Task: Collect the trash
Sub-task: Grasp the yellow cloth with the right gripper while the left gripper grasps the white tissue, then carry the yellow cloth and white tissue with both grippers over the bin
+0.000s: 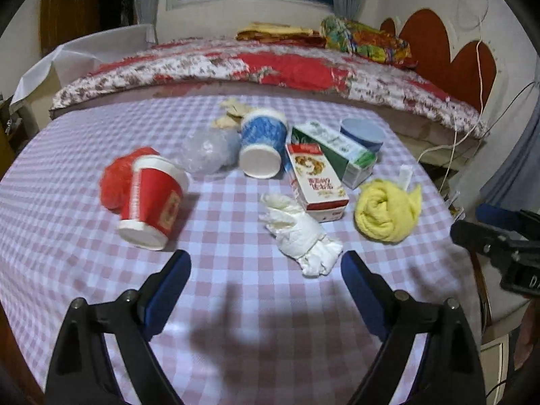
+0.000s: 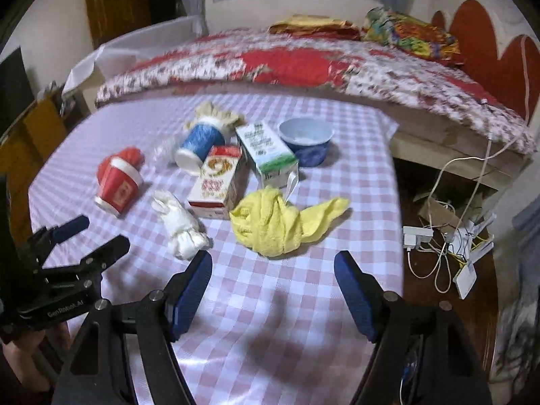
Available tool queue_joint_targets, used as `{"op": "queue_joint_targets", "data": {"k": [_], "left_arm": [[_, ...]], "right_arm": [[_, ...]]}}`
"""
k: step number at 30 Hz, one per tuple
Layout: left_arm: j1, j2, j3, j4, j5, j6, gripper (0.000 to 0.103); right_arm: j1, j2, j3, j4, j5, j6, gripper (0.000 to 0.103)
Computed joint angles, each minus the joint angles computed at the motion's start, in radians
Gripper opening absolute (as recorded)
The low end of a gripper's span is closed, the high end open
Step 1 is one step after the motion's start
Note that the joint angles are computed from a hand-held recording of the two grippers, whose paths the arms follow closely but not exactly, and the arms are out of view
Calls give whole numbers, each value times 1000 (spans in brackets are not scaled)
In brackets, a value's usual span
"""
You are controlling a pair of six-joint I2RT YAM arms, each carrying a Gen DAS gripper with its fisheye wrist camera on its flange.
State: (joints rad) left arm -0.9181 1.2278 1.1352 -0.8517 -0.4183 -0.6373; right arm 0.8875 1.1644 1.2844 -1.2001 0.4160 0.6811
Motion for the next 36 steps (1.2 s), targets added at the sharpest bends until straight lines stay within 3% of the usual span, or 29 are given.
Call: {"op": "queue_joint_targets", "data": {"k": [10,15,18,20,26,36], "left_arm": [[66,204,47,94,118,29,80],[91,228,41,129,148,33,78],[98,211,12,155,164,39,69],[93,206,2,173,164,41,56],[84,210,4,203,175,46,39],[14,149,24,158,107,32,38]], "right_arm": [[-229,50,-141,228,-199,-224,67],[-292,89,-183,313,-281,-289,58],[-304,84,-209,359,-311,-292,52],[-305,81,-224,380,-333,-290,44],[-266,55,-251,405,-311,-277,31],[-240,-104,-254,307,-246,-212,28]]}}
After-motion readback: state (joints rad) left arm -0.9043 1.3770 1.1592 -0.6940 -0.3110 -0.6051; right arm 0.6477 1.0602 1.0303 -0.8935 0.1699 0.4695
